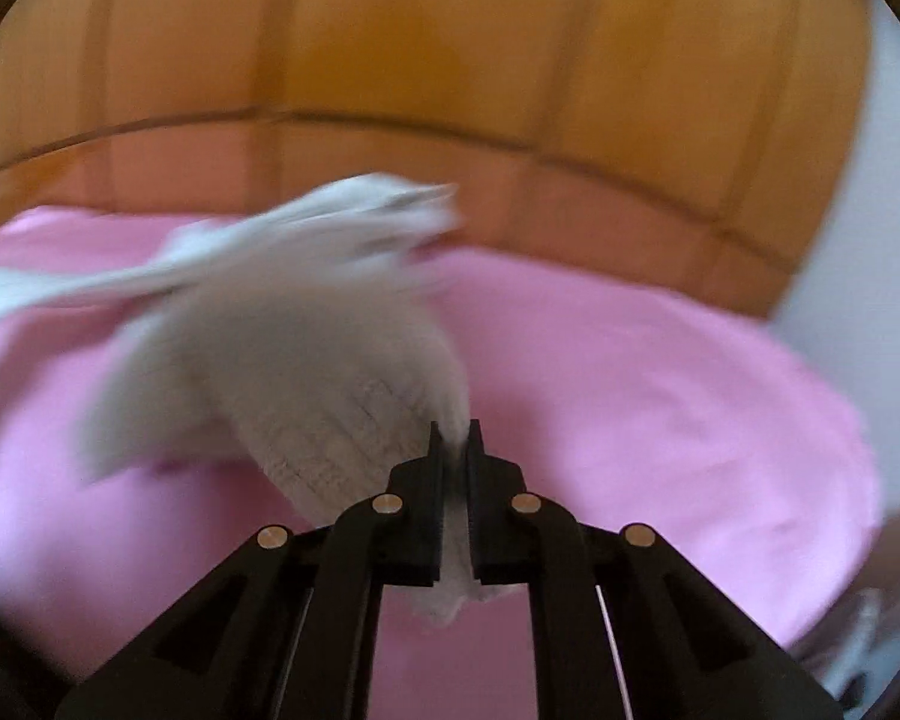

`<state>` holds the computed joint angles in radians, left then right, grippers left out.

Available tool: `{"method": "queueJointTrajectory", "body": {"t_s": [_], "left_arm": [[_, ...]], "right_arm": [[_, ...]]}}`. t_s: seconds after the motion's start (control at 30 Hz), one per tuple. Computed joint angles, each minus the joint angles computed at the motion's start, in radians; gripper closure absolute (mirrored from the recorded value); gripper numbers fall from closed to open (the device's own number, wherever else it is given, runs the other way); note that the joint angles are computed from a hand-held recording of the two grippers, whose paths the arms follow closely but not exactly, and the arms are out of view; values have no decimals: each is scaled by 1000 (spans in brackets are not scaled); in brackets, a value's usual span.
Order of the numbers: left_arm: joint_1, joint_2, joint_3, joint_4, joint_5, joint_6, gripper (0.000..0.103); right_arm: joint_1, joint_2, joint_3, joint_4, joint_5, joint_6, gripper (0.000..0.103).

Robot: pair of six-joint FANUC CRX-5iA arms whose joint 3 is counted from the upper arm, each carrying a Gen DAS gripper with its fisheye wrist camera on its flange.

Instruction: Fold small clothes

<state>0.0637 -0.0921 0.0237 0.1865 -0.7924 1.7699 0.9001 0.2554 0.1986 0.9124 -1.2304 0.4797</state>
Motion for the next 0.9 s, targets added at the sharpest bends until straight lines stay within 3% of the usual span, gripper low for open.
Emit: {"method": "queueJointTrajectory", "body": {"t_s": [0.13, 0.2, 0.33, 0.37, 0.43, 0.47, 0.5, 0.53, 0.63, 0.77, 0.83, 0.9], "left_arm": [[41, 101, 208, -207, -100, 179, 94], [43, 181, 352, -320, -196, 263, 94], [40, 300, 537, -401, -310, 298, 91], [20, 329, 587, -436, -339, 295, 86], [-28, 356, 643, -526, -382, 302, 61], [-49, 361, 656, -562, -381, 311, 38], [-68, 354, 650, -593, -369, 335, 32], [-78, 344, 633, -608, -347, 356, 32], [-32, 288, 500, -401, -236, 293, 34], [-21, 265, 275, 16, -94, 65, 56], [-43, 284, 177, 238, -67, -72, 64], [-68, 307, 124, 360, -55, -139, 69]], "right_arm": [[-149, 31, 46, 44, -103, -18, 98], [-234, 85, 117, 46, -161, -13, 98], [-346, 189, 289, -37, -226, 13, 95], [-354, 211, 330, -57, -233, 15, 85], [-356, 209, 325, -51, -223, 0, 63], [-343, 192, 298, -39, -205, -24, 51], [-326, 164, 264, -47, -169, -49, 51], [-312, 141, 241, -70, -137, -60, 51], [-257, 10, 142, -325, 104, -20, 51], [-228, -44, 150, -817, 311, 212, 58], [-227, -38, 182, -1079, 355, 355, 62], [-243, -15, 219, -1291, 357, 452, 64]]}}
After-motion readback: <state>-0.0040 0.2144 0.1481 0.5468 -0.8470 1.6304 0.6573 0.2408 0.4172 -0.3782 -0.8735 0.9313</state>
